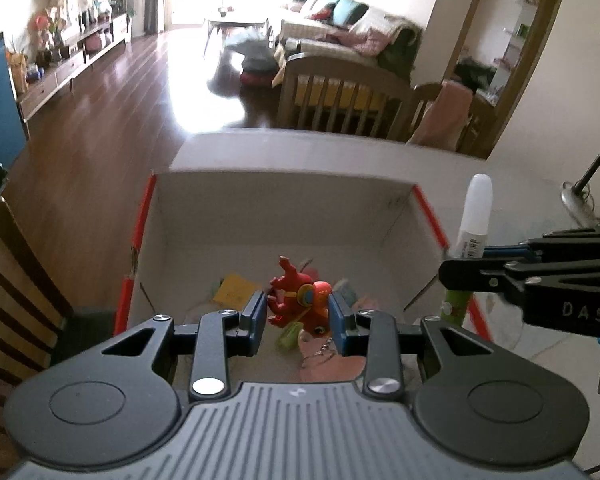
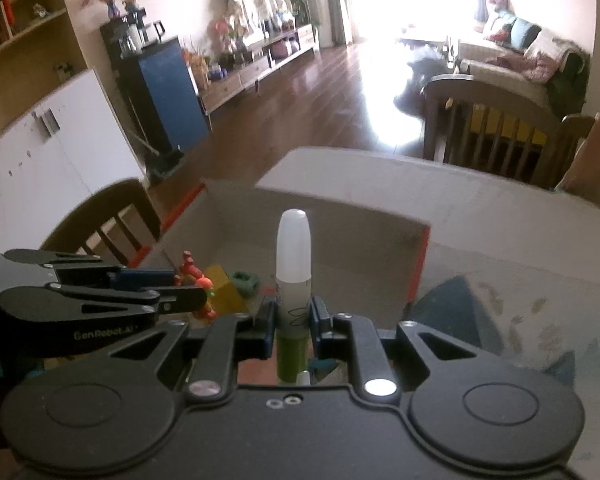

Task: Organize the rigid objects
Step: 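Carry orange figurine with left tool while right carries marker to the box, then open left tool to drop figurine in box while right releases marker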

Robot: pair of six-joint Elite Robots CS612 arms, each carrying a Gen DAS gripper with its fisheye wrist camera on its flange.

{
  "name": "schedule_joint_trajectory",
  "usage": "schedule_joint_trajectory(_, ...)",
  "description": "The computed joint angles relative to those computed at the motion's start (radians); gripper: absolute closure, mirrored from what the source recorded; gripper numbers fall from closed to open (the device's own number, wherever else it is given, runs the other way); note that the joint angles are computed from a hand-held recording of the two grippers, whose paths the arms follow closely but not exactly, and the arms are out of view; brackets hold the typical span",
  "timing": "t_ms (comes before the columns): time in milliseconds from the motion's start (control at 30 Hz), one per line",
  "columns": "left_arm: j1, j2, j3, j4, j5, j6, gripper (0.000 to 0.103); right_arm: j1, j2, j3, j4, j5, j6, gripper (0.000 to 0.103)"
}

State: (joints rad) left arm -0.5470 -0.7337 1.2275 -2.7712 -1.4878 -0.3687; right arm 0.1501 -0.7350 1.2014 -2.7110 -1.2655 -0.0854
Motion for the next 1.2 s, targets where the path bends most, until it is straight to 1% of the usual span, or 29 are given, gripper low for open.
schedule_joint_trajectory(67,0.003,0.007,-0.001,0.016,-0.010,0.005,0.070,0.007,0.010,-0.014,0.031,-0.011,0.000,0.087)
schedule_joint_trajectory(267,-0.003,0.029,-0.021,0.066,-0.012,0.069,0.070,0.021,0.033,-0.041,0.088,-0.032,-0.015,0.087)
schedule_joint_trajectory(400,-0.005,0.043,-0.031,0.084,-0.009,0.075,0.071,0.026,0.047,-0.060,0.115,-0.054,-0.017,0.087)
schedule_joint_trajectory(500,-0.003,0.053,-0.041,0.101,-0.006,0.073,0.071,0.027,0.055,-0.073,0.119,-0.054,-0.014,0.086)
schedule_joint_trajectory(600,-0.002,0.058,-0.050,0.123,-0.004,0.069,0.071,0.026,0.058,-0.077,0.124,-0.051,-0.011,0.081)
schedule_joint_trajectory(767,0.001,0.070,-0.071,0.164,-0.008,0.057,0.071,0.023,0.060,-0.077,0.128,-0.049,0.008,0.077)
schedule_joint_trajectory(933,0.000,0.060,-0.046,0.145,-0.008,0.044,0.071,0.019,0.057,-0.074,0.124,-0.046,0.014,0.074)
schedule_joint_trajectory(1000,-0.001,0.054,-0.034,0.134,-0.006,0.041,0.071,0.018,0.053,-0.068,0.121,-0.042,0.017,0.070)
schedule_joint_trajectory(1200,-0.002,0.033,-0.006,0.097,-0.010,0.032,0.070,0.016,0.032,-0.036,0.097,-0.031,0.023,0.063)
